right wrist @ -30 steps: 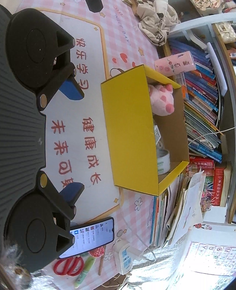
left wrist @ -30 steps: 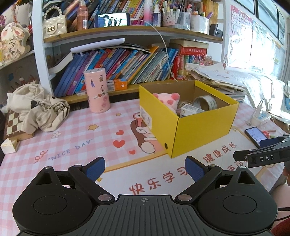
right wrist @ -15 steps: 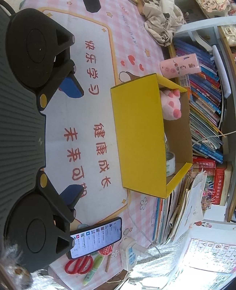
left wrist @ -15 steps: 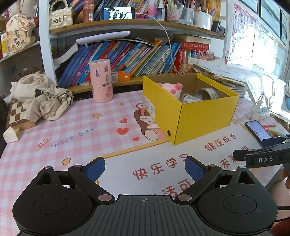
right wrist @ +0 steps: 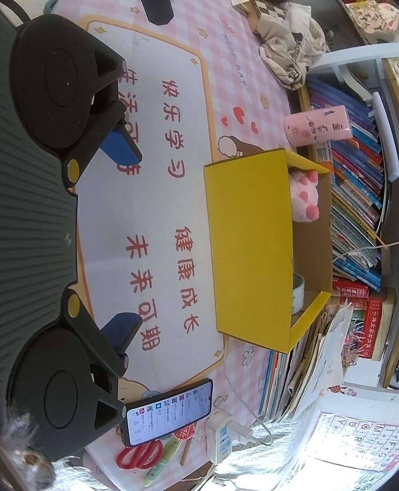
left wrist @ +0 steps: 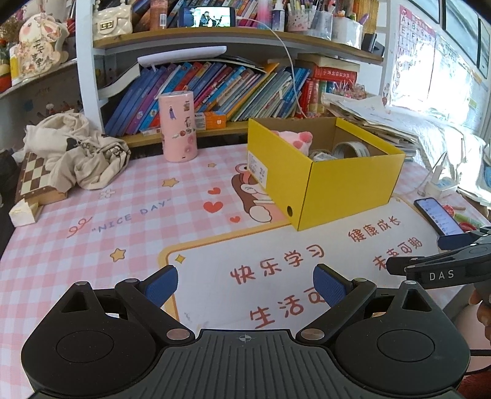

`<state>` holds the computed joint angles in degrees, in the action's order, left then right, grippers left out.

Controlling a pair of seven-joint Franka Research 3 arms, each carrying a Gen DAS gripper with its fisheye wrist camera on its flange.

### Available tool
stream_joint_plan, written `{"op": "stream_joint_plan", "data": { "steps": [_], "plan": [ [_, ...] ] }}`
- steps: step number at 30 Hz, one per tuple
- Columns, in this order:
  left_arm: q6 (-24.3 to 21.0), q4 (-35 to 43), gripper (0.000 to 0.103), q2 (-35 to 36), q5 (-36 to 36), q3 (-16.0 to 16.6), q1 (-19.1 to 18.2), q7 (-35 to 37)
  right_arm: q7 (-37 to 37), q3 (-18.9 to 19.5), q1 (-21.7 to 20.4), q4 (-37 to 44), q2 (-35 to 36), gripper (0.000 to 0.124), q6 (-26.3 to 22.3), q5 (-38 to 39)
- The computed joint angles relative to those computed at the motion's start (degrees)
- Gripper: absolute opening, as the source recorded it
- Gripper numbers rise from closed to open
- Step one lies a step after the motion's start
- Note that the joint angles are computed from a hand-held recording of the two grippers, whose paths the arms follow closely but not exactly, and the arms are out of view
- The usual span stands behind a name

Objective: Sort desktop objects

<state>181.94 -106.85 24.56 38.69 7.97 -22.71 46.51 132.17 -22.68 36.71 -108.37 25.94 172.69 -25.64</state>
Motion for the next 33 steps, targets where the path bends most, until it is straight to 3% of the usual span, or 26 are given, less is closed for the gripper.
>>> {"op": "stream_joint_plan", "data": {
  "steps": [7, 23, 28, 33],
  "plan": [
    [0.2, -1.5, 0.097, -0.7, -0.1, 0.1, 0.0, 0.0, 0.5, 0.1, 0.5, -0.9, -0.5, 0.103, -0.7, -0.5],
    [2.8, -3.2, 0.097, -1.2, 0.3, 6.3, -5.4, -3.4, 7.0, -1.4, 1.9, -2.6, -1.6, 0.103, -0.5, -7.1],
    [2.8, -4.1, 0.099, -1.8, -0.7, 6.1, -5.1, -3.1, 6.8, 0.3, 0.6, -2.2, -1.6, 0.103, -1.0, -7.5],
    [3.5, -4.7, 0.101, -1.9, -1.2, 9.0, -7.5, -4.4, 6.1, 1.4, -0.1, -1.8, -1.6, 0.103, -1.2, -7.9]
  ]
}}
